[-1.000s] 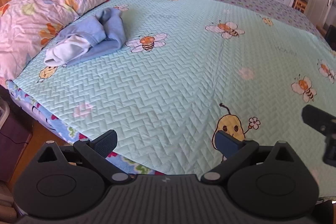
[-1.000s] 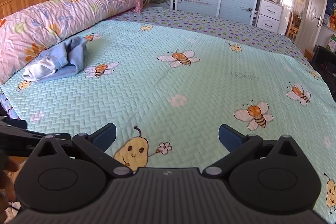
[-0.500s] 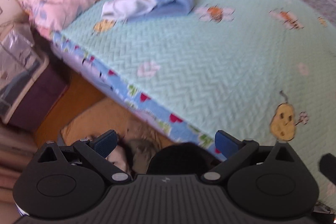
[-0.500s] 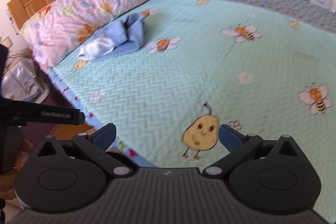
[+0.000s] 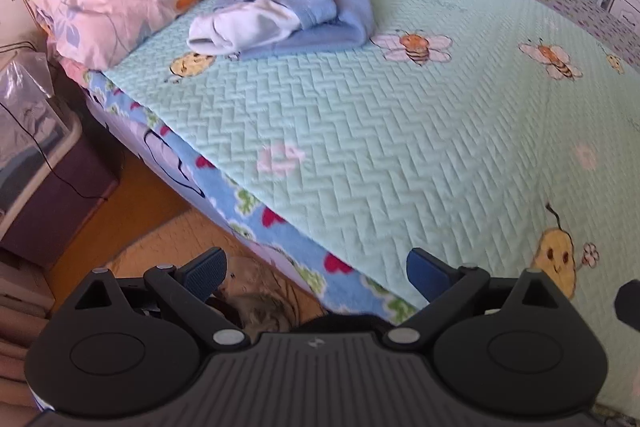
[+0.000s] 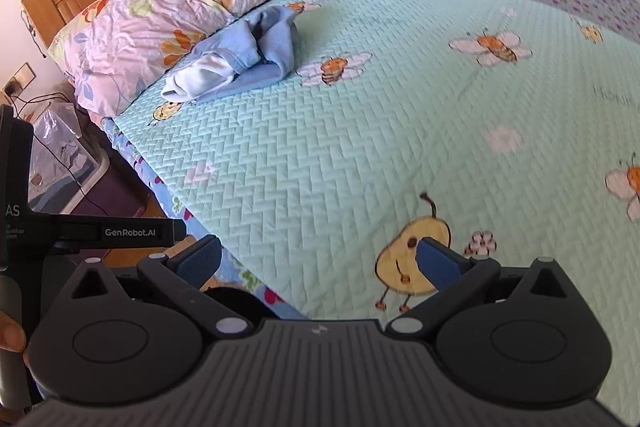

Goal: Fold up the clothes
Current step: 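Move both grippers toward the light-blue garment on the bed, then lower the left gripper onto the white-lined edge of the blue garment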

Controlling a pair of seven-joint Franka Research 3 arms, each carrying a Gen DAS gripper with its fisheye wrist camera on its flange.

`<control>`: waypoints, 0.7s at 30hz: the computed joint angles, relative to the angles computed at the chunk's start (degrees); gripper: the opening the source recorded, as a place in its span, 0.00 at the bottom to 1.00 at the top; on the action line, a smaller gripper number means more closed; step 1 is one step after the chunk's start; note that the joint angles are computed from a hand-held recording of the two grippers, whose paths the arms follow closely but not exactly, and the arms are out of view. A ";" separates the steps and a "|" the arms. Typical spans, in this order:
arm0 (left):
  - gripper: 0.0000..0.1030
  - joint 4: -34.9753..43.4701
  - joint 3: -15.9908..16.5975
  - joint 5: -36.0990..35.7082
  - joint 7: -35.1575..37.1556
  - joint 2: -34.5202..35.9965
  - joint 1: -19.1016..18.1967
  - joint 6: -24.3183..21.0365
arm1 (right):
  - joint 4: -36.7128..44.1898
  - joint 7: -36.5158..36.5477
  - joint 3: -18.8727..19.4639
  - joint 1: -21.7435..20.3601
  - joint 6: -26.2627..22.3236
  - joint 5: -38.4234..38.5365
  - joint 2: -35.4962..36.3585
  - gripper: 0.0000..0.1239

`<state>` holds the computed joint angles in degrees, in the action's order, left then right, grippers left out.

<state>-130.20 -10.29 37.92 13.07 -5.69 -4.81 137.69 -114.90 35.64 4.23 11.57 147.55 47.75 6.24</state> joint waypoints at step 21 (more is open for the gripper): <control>0.97 12.72 8.34 -5.74 13.54 13.77 9.70 8.59 | 55.21 28.13 0.35 11.13 -1.61 -29.36 39.69 0.83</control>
